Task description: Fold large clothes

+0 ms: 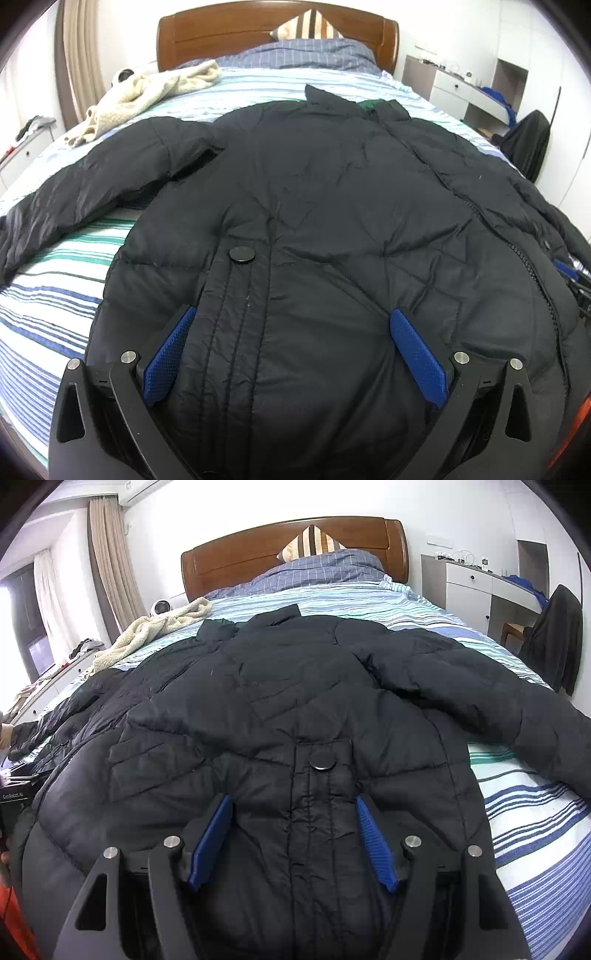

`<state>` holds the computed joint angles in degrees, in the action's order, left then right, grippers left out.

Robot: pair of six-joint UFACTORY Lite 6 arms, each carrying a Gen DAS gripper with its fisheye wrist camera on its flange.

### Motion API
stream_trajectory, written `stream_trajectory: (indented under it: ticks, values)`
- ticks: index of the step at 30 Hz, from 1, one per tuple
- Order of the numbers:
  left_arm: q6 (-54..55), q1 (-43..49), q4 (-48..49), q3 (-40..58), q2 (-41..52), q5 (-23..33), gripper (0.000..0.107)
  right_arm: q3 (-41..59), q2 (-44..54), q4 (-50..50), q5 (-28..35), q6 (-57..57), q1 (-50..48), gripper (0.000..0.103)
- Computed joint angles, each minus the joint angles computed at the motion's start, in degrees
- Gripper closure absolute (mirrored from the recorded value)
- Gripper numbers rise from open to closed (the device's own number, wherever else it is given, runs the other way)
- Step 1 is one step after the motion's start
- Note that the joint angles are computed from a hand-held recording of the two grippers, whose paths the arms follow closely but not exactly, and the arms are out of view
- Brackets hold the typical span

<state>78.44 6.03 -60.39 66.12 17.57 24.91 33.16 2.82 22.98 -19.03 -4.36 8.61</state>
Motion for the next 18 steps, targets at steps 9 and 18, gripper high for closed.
stream_trajectory:
  ticks: [9,18]
  values:
    - [-8.69,-0.75,8.68,0.24,-1.02,0.37,0.005,2.03,1.24,5.65,0.96,-5.64,1.02,0.033]
    - [-15.16,-1.64,15.53,-1.94,-3.54,-0.76,0.005,2.65,1.73,10.06,0.92,-9.39,2.07,0.033]
